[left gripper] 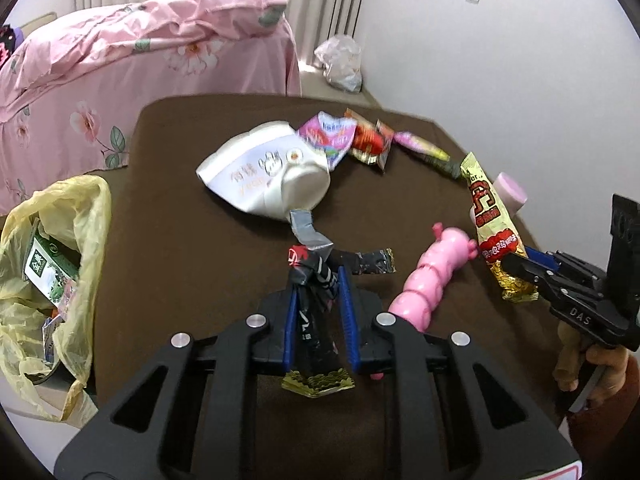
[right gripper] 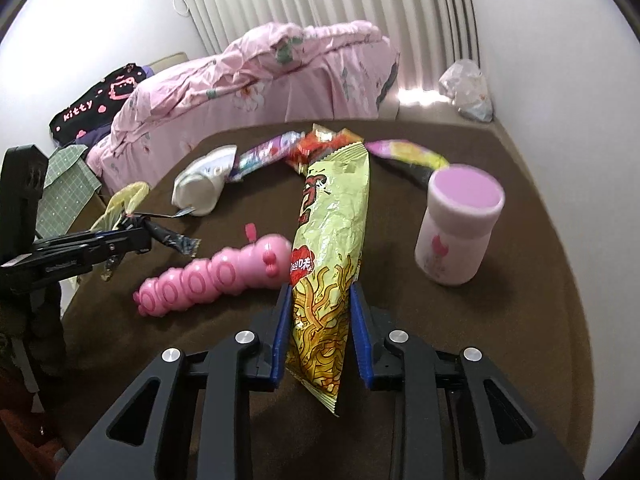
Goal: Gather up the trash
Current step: 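Carry the yellow chip bag and black wrapper into the trash bag and release both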
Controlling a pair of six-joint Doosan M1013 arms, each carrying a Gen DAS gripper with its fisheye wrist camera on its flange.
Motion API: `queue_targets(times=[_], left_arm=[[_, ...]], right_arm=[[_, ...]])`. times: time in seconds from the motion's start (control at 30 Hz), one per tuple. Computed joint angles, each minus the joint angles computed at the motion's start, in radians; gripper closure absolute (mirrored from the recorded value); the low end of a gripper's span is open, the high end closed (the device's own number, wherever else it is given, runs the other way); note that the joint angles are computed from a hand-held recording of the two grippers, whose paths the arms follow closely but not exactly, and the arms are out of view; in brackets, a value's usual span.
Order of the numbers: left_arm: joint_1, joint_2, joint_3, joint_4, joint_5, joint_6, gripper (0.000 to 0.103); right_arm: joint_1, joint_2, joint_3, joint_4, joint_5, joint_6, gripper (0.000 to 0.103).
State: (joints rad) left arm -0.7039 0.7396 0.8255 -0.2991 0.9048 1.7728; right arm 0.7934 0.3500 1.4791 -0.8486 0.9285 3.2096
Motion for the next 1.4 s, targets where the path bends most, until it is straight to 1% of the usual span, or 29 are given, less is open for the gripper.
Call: queue_targets(times=[0.17, 0.23, 0.3, 0.43, 0.53, 0.63, 0.7, 0.73, 0.8, 0.9, 1.03, 1.1, 1.13, 1.23, 1.27, 1.33, 1.4], left_arm=[[0.018, -0.047, 0.053, -0.024, -0.087, -0.011, 0.085], [0.030, -0.067, 0.075, -0.011, -0.127, -0.034, 0.085], [0.045, -0.090, 0.100, 0.023, -0.174, -0.080, 0.085], [0.078, -0.131, 0.142, 0.131, -0.253, -0.205, 0.085], [0.106, -0.152, 0.162, 0.292, -0.287, -0.366, 0.085], [0.126, -0.167, 0.185, 0.420, -0.304, -0.508, 0.085], [0.138, -0.172, 0.194, 0.516, -0.292, -0.619, 0.085], [0.144, -0.173, 0.199, 0.522, -0.291, -0.640, 0.085], [0.162, -0.173, 0.210, 0.496, -0.294, -0.666, 0.085], [0.176, -0.168, 0.224, 0.467, -0.296, -0.694, 0.085], [0.195, -0.149, 0.225, 0.376, -0.284, -0.676, 0.085], [0.195, -0.140, 0.223, 0.369, -0.277, -0.670, 0.085], [0.194, -0.134, 0.220, 0.366, -0.272, -0.668, 0.085], [0.195, -0.115, 0.198, 0.357, -0.247, -0.661, 0.085], [0.195, -0.107, 0.189, 0.355, -0.236, -0.662, 0.085], [0.194, -0.094, 0.173, 0.350, -0.218, -0.658, 0.085], [0.196, -0.078, 0.154, 0.336, -0.199, -0.654, 0.085]], right_arm=[[0.008, 0.002, -0.045, -0.060, 0.022, -0.042, 0.077], [0.008, 0.010, -0.074, -0.077, 0.008, -0.075, 0.077], [0.005, 0.025, -0.115, -0.091, -0.023, -0.120, 0.077], [0.000, 0.073, -0.223, -0.093, -0.088, -0.256, 0.077], [-0.010, 0.125, -0.327, -0.034, -0.142, -0.400, 0.077], [-0.027, 0.196, -0.456, 0.110, -0.191, -0.591, 0.077], [-0.036, 0.238, -0.529, 0.206, -0.204, -0.704, 0.077], [-0.040, 0.261, -0.569, 0.257, -0.202, -0.763, 0.077], [-0.051, 0.322, -0.670, 0.381, -0.183, -0.898, 0.077], [-0.069, 0.410, -0.808, 0.550, -0.134, -1.049, 0.077], [-0.089, 0.508, -0.956, 0.684, -0.029, -1.180, 0.077], [-0.095, 0.556, -1.035, 0.724, 0.023, -1.215, 0.077], [-0.098, 0.571, -1.054, 0.744, 0.039, -1.228, 0.077], [-0.116, 0.657, -1.197, 0.829, 0.134, -1.271, 0.077], [-0.119, 0.673, -1.220, 0.846, 0.150, -1.277, 0.077], [-0.124, 0.740, -1.339, 0.868, 0.224, -1.278, 0.077], [-0.125, 0.760, -1.370, 0.874, 0.246, -1.278, 0.077]])
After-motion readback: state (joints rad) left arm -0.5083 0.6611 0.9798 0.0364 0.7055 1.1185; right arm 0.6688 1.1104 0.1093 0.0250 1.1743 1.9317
